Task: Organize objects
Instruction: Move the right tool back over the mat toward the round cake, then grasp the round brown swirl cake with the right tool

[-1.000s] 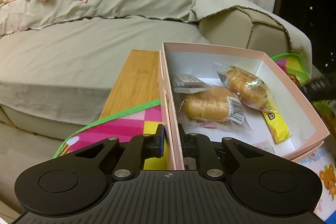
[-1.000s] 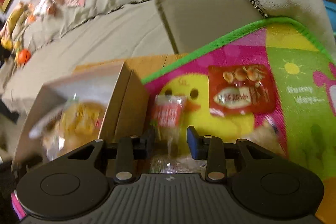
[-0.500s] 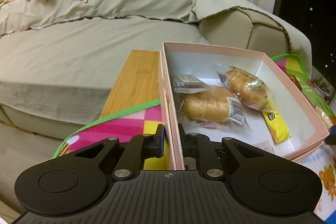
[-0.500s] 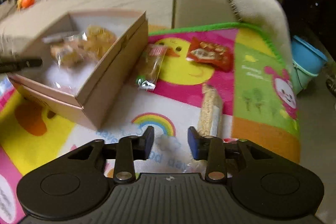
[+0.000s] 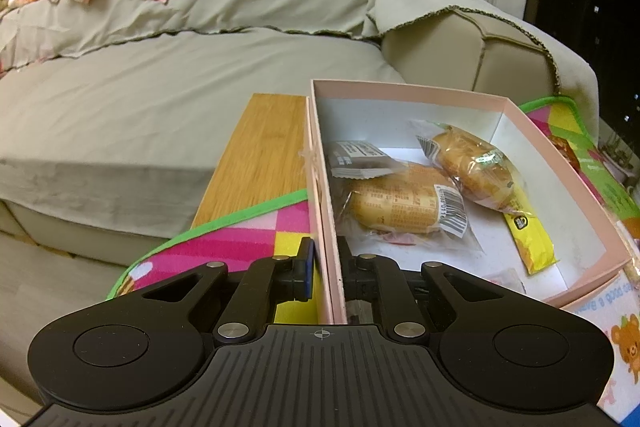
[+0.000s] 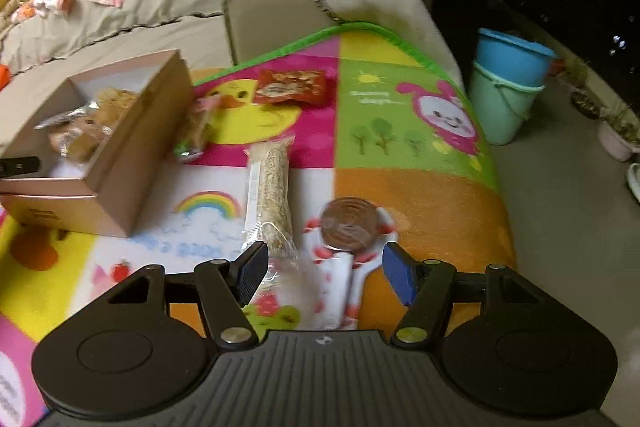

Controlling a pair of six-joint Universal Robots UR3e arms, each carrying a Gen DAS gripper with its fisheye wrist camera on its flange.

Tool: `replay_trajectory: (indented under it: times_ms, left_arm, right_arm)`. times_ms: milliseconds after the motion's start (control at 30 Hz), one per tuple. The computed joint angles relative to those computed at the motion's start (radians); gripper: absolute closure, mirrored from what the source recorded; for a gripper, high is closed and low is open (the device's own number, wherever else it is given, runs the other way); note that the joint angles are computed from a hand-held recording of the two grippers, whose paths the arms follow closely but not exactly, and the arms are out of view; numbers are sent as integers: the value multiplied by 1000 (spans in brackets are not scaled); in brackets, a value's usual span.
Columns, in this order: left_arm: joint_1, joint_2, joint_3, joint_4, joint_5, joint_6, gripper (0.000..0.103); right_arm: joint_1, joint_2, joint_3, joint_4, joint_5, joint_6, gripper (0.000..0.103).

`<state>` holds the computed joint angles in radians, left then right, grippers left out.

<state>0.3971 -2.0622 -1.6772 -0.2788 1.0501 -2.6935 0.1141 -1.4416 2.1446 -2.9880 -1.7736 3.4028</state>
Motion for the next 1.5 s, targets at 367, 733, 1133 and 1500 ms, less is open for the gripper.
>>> replay_trajectory:
  times_ms: [367, 733, 1133, 1500]
  left_arm:
    - [0, 4, -16, 17, 3, -10, 91]
    - [4, 6, -22, 23, -2, -9, 91]
    - [14, 14, -21, 0, -20, -2, 90]
    - [13, 10, -19, 2, -17, -1, 90]
  right_arm:
    - [-15, 124, -39, -98, -19, -20, 55]
    - [112, -89, -23, 70, 7, 18, 66]
    - [272, -16, -224, 171, -118, -47, 29]
    - [281, 26, 0, 89, -98, 226, 0]
